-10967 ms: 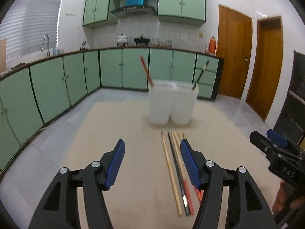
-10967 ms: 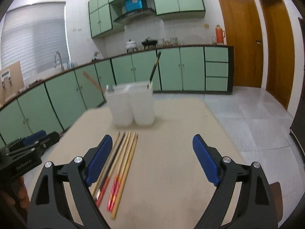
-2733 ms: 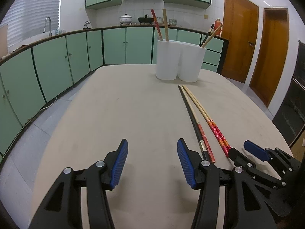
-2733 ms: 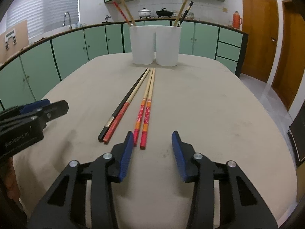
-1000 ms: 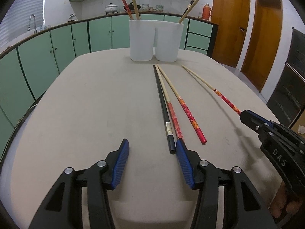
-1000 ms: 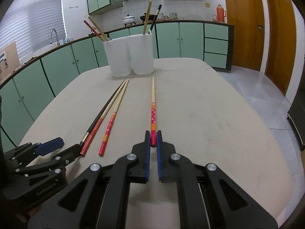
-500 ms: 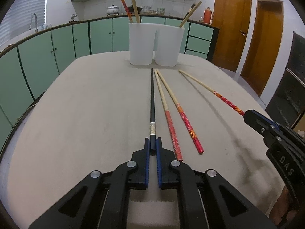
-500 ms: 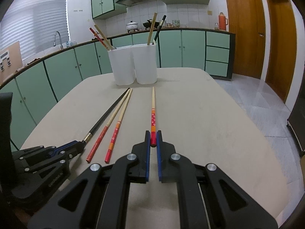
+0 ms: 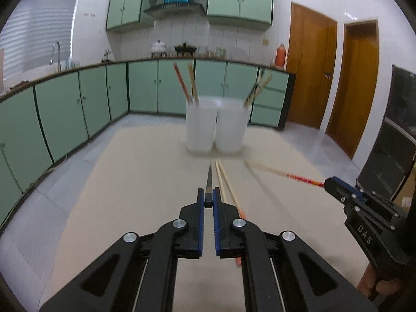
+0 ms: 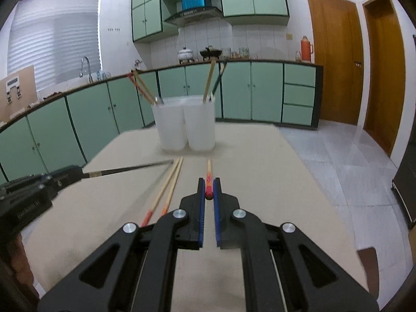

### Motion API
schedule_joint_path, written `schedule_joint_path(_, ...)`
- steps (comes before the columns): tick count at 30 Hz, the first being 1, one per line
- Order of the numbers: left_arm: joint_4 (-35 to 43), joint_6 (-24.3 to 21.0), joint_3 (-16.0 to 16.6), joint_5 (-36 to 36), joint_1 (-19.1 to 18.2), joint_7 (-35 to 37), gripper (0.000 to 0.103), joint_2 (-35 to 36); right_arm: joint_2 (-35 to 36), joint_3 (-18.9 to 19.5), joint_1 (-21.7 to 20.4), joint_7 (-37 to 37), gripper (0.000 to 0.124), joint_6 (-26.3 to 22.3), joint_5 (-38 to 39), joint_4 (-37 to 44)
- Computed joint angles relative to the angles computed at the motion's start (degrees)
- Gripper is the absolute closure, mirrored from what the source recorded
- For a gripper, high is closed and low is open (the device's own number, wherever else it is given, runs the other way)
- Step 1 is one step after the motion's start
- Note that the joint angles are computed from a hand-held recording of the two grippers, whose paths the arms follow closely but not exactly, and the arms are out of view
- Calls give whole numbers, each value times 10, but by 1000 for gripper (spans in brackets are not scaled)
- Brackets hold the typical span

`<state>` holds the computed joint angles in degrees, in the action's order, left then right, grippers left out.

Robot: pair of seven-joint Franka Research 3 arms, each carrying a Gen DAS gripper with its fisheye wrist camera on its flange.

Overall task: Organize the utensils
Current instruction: 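Carry both chopsticks into the white holder and open both tools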

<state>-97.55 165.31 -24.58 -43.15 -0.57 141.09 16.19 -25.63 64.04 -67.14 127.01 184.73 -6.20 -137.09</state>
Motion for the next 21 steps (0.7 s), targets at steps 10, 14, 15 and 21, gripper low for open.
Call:
schedule_joint_path(10,113,-16,-6,4,-6,-4,97,43,81,-80,53,-46,119,-4,-15,84)
schedule_joint_path(14,175,-40,-2,52,-15,-51,97,76,131,-141,110,-65,119,-28,-40,133)
schedule_joint_path(15,188,-45,-1,64,-18,-63,97,83,139,-158,128,-69,119,-36,-41,143)
schedule_joint_path(21,245,-62,-14,105,-16,-95,97,113,192,-231,206,-91,119,-78,-43,209)
